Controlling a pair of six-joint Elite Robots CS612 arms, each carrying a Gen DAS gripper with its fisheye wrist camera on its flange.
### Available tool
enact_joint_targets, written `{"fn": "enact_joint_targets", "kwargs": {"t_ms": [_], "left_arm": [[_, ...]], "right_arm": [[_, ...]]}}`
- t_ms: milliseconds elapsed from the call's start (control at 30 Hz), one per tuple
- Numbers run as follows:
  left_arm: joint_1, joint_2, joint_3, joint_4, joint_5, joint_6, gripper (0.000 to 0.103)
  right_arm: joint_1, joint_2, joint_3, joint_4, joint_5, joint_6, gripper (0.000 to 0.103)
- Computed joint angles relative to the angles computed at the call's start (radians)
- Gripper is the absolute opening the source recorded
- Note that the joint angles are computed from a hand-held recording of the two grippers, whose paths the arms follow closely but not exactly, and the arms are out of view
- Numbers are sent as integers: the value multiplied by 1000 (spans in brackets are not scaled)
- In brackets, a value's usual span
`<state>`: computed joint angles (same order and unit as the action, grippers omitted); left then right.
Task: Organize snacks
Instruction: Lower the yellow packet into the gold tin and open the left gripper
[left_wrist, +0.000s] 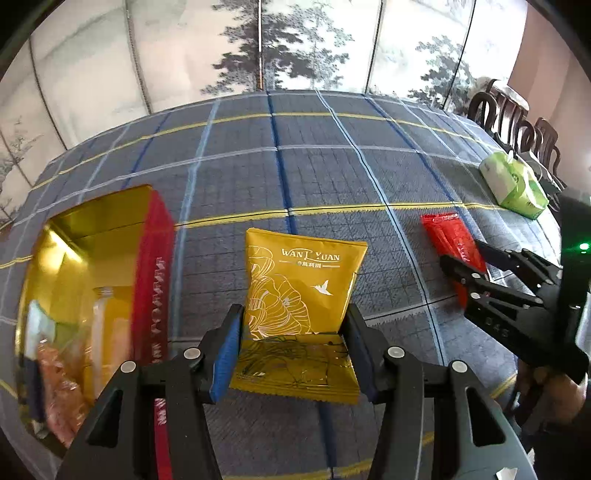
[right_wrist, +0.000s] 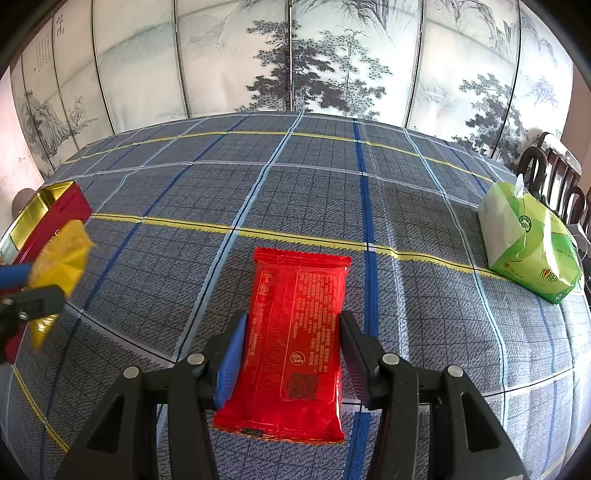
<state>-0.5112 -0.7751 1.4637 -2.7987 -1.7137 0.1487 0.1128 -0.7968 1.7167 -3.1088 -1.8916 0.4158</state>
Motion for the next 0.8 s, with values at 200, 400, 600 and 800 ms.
{"fn": "enact_joint_targets", "kwargs": {"t_ms": [200, 400, 600, 800], "left_arm": [[16, -42, 43, -59, 30, -24, 49], [44, -68, 65, -98, 95, -81, 49], [75, -73, 69, -99, 149, -126, 49], [102, -66, 61, -83, 175, -168, 49]], "right_arm": [[0, 0, 0, 0, 0, 0, 51], [0, -1, 0, 1, 0, -1, 51], [0, -1, 0, 1, 0, -1, 51], [1, -1, 0, 2, -1, -1, 51]]}}
